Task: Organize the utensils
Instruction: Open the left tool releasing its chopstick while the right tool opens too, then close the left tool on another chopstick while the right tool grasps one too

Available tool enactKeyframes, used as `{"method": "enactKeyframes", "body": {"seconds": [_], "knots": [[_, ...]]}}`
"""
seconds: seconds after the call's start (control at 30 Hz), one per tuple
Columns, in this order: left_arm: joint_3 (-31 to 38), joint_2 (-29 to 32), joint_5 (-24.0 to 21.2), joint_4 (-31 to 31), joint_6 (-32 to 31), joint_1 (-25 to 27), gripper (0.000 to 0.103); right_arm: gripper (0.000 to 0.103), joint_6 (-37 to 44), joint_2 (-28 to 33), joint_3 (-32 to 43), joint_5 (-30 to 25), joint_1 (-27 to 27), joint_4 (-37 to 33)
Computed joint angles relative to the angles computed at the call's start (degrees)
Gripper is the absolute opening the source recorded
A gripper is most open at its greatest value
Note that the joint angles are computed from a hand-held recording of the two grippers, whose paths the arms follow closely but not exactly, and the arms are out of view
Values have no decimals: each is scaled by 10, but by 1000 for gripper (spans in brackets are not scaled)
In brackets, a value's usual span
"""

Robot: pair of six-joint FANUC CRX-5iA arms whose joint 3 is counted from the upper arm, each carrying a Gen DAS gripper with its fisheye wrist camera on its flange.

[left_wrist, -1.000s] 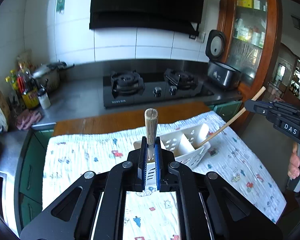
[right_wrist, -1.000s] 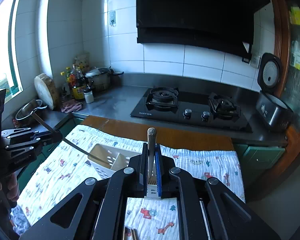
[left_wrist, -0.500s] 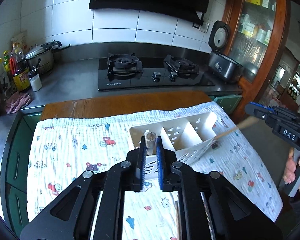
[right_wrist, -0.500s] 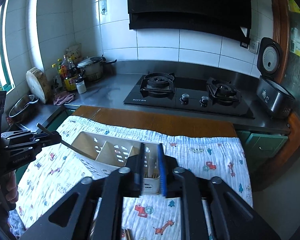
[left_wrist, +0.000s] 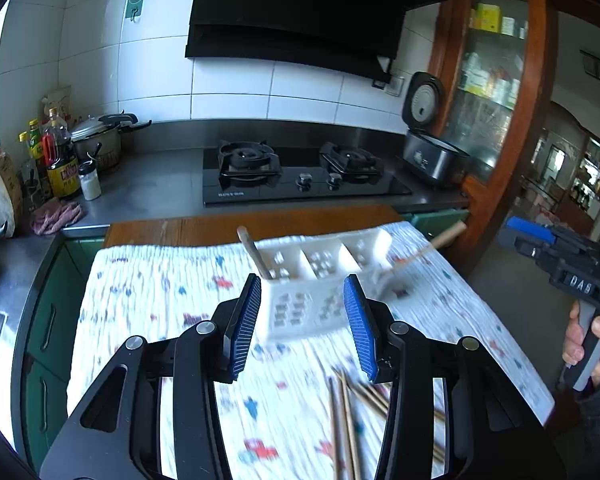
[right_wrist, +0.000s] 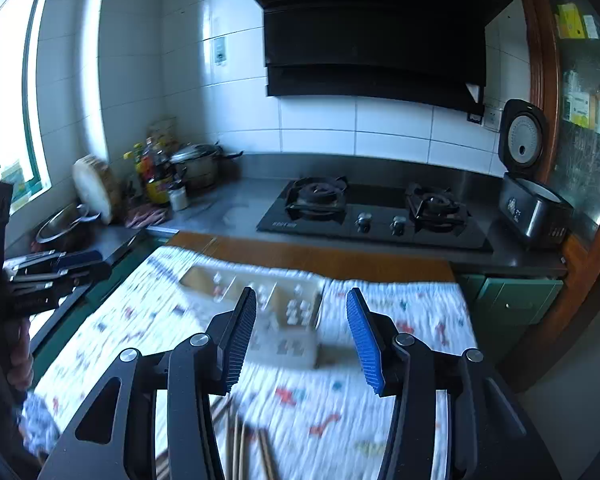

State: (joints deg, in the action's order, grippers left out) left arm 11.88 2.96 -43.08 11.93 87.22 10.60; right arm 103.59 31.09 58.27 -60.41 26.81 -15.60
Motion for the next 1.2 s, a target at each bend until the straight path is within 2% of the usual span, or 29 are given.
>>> {"method": "enactKeyframes", "body": {"seconds": [0.07, 0.23, 0.4, 0.53, 0.67, 0.83, 0.93, 1.2], "knots": [[-36, -24, -1, 21, -18, -1, 43, 46, 22, -50, -87, 31, -3, -14], [-130, -88, 16, 15, -4, -19, 43, 46, 73, -143, -246, 60, -17, -62], [-216, -143, 26, 19, 16, -33, 43, 46, 94, -207, -375, 90, -19, -58], [-273, -180, 35, 10, 37, -44, 40, 45, 100, -233, -445, 103, -27, -56], [-321, -208, 32, 11, 46, -43, 37, 33, 104, -232, -477, 96, -33, -38], [-356, -223, 21, 17, 54, -35, 28, 24, 113, -232, -506, 99, -31, -20], [-371, -231, 20, 22, 47, -31, 27, 19, 114, -226, -506, 92, -32, -20], [-383, -234, 15, 29, 50, -29, 27, 14, 119, -211, -496, 80, -30, -14]]}}
